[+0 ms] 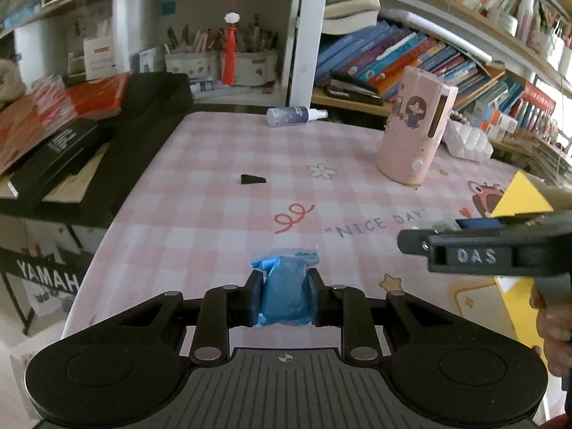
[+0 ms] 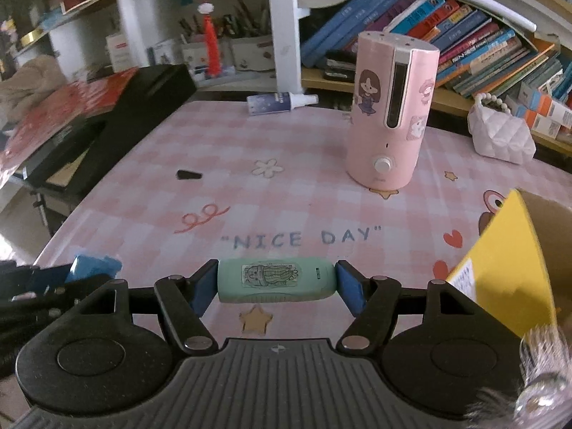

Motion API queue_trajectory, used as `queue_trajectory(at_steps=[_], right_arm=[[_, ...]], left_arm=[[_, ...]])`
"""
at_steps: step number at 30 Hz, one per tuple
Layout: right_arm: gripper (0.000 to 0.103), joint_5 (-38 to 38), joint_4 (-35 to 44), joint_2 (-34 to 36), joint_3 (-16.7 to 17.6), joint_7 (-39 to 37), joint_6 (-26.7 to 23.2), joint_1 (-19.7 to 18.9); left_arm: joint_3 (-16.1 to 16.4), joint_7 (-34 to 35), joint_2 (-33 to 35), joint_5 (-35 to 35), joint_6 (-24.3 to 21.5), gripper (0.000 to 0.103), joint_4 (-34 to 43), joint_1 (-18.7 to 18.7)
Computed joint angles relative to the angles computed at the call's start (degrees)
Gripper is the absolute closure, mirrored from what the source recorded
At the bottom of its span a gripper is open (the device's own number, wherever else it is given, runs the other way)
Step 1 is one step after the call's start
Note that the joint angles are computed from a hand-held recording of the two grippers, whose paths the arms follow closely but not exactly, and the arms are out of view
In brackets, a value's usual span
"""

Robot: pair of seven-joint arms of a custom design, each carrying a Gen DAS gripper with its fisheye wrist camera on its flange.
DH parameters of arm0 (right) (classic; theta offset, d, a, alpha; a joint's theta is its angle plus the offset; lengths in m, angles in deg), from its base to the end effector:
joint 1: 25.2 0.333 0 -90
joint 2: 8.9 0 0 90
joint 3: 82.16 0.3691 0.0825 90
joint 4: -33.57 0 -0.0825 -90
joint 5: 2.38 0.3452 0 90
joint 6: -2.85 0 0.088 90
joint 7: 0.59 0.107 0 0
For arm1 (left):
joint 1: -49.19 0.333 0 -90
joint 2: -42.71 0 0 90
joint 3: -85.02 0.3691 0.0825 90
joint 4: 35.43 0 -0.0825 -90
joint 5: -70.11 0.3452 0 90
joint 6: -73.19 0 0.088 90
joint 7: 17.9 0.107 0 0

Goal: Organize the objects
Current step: 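Lift and carry the blue packet and green case to the yellow box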

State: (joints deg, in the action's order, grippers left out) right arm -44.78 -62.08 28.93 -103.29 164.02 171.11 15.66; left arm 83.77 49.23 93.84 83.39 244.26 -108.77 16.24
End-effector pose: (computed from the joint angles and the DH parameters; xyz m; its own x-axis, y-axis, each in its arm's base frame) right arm 0.6375 0.3377 0.3599 -0.0967 -0.9930 -0.0671 -0.7065 0.1160 -0.6981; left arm 0.6629 -0.4615 0.3623 -0.4284 -0.8961 0.1162 -0.6577 0.2211 -0.7201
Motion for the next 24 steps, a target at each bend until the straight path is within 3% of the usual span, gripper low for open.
queue_trajectory(at_steps=[8,16,24], right_arm=[[0.036,-5.9,-7.6,-5.1,-1.4,5.7,-0.4,4.2],[0.036,-20.6,-14.1,-11.9,-3.5,19.8,-3.3,9.2],[0.036,-27.0,-19.2,-17.2,1.2,28.7,-9.2,10.1]], left_arm=[[1.3,-2.0,-7.7,-0.8,8.4,0.080,-14.2,-1.0],[2.8,-0.3,-14.9,-5.0,17.2,0.080,-26.1,-2.9],[1.4,4.6,-20.7,-10.3,23.0,0.080,-36.7,-3.3]])
